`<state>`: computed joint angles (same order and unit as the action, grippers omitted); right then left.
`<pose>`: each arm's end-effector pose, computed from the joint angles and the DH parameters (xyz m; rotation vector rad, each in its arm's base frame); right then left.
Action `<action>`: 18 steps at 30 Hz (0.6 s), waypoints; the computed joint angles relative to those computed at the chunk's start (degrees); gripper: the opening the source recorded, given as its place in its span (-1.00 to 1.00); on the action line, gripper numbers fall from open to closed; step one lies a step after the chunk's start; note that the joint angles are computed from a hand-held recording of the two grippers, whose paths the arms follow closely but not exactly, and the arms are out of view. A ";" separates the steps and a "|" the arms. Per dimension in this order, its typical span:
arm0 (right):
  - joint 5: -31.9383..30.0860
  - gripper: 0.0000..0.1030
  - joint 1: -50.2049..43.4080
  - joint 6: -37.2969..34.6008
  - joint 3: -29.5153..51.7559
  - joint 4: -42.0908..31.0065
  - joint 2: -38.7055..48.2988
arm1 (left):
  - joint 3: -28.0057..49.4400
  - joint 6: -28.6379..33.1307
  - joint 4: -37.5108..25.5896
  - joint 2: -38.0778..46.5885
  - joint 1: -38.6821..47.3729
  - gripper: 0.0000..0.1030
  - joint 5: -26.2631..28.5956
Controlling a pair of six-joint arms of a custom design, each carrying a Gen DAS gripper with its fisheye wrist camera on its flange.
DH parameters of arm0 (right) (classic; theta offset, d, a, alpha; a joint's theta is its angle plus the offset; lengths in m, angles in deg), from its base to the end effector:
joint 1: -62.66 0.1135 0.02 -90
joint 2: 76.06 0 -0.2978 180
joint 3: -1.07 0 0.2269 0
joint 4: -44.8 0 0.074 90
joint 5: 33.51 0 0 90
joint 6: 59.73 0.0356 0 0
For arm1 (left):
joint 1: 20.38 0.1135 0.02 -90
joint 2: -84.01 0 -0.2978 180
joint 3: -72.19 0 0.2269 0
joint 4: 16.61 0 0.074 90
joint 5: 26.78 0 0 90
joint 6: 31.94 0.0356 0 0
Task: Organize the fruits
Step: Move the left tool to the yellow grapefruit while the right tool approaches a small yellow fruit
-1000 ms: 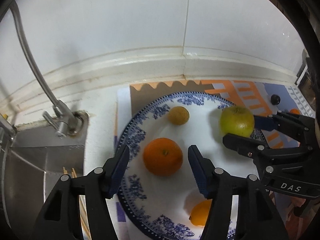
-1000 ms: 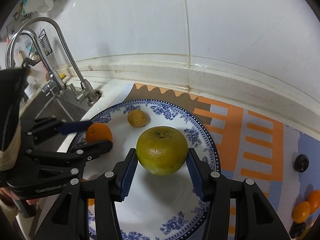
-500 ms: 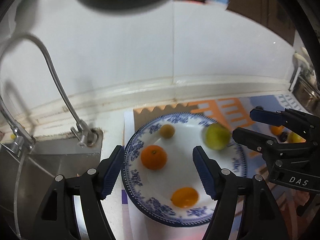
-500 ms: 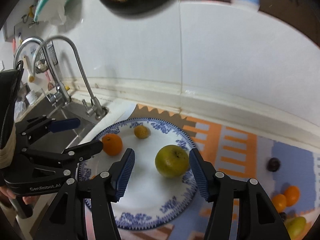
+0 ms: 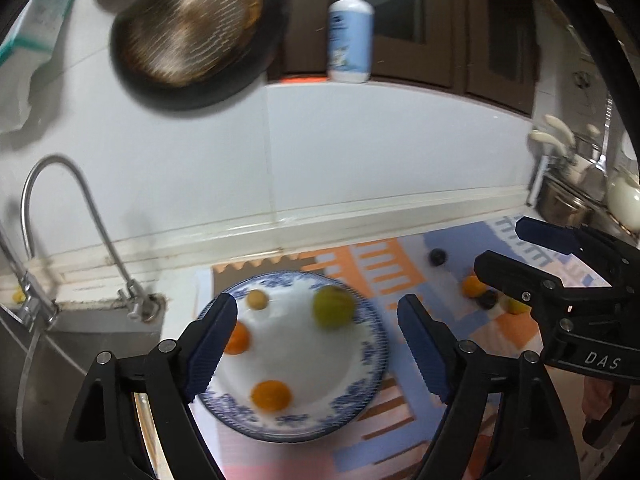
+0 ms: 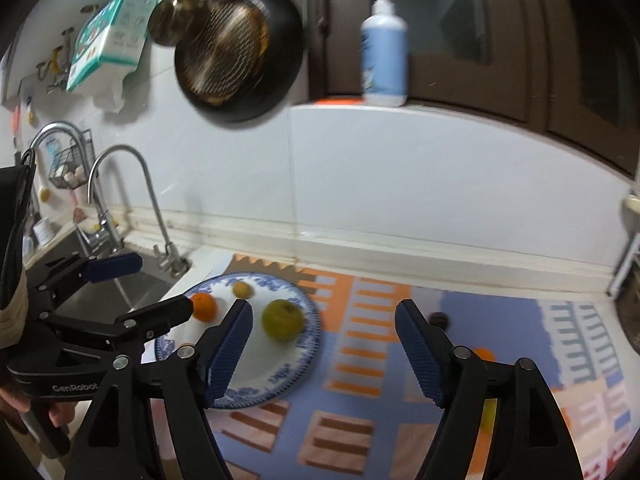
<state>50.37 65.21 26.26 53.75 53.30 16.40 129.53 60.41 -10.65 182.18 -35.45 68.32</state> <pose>0.3002 0.0172 0.2090 -0.1844 2.1068 0.0978 0.3119 -0.0872 0.1973 0.3810 2.1518 -0.2230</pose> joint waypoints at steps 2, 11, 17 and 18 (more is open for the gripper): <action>0.19 0.45 -1.66 -0.27 -1.96 0.02 -2.50 | -0.47 0.38 0.18 -1.01 -1.68 0.65 -0.62; 1.93 0.49 -9.46 -0.99 -9.55 1.10 -10.62 | 0.64 1.68 0.10 -1.48 -9.35 0.67 -0.45; 3.01 0.49 -15.72 -0.08 -12.74 0.43 -15.24 | 2.76 4.64 0.16 -0.33 -13.72 0.68 0.75; 3.45 0.49 -16.48 -0.10 -13.29 0.73 -15.83 | 3.26 5.23 0.25 0.07 -14.30 0.68 0.95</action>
